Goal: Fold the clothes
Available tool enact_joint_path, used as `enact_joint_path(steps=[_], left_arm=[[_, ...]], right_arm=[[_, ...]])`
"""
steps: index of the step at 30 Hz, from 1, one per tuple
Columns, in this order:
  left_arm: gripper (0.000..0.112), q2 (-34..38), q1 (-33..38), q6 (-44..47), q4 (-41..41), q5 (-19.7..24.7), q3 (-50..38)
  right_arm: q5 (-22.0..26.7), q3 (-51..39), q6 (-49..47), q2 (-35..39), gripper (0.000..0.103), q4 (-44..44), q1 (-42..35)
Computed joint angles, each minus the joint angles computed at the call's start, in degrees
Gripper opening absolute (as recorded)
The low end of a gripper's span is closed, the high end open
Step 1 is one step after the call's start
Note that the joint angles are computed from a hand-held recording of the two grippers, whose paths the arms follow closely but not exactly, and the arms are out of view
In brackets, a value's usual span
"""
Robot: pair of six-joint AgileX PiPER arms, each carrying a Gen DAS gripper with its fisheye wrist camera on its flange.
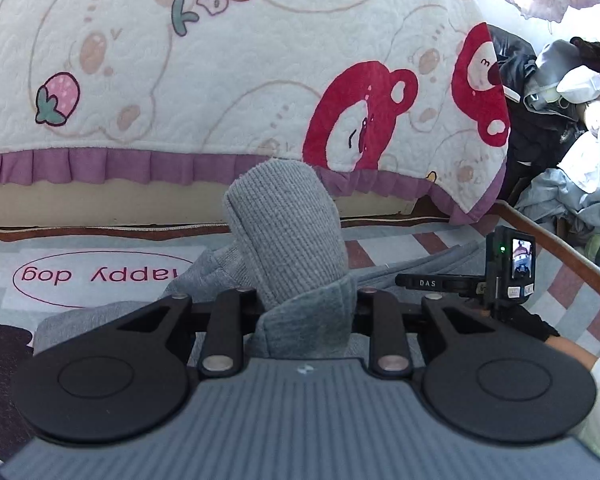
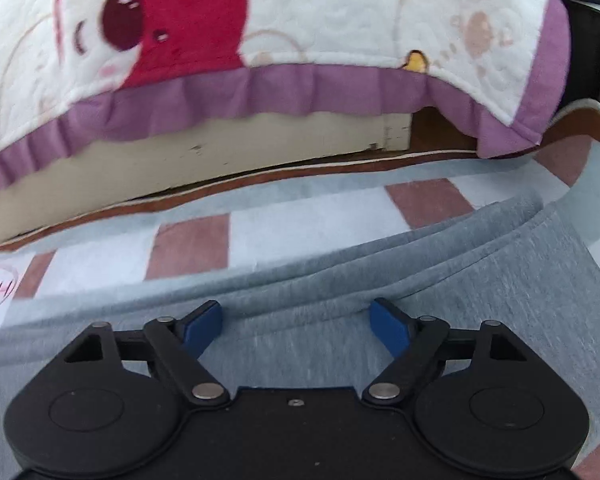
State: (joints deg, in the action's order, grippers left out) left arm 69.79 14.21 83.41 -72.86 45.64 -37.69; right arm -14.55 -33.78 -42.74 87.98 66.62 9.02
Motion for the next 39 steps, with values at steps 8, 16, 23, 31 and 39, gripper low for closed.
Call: enact_joint_path(steps=[8,16,23,31,39], left_arm=[[0.024,-3.90,-4.70,8.33,-13.32,-4.95,3.41],[0.027,10.62,-15.12,-17.33,8.32,0.05,-6.64],[0.050,10.15,6.66,-1.60,4.59,16.53,-0.10],[0.050,16.11,22.77,6.89,9.17,6.73,-2.33],[0.050,20.67,31.56,12.96,9.00,7.86,-4.64]], right_arm=[[-6.67,17.09,13.89,-27.04,0.074,8.33,17.79],[-15.39,20.65,34.75,-20.11,0.075,6.60,41.68],[-25.75,24.24,62.30,-16.10,0.076,-2.65,53.30],[-44.76,32.36,91.27,-13.37,0.076,5.06,73.75],[-49.54,26.58,88.24,-7.63,0.078,6.48,81.44]])
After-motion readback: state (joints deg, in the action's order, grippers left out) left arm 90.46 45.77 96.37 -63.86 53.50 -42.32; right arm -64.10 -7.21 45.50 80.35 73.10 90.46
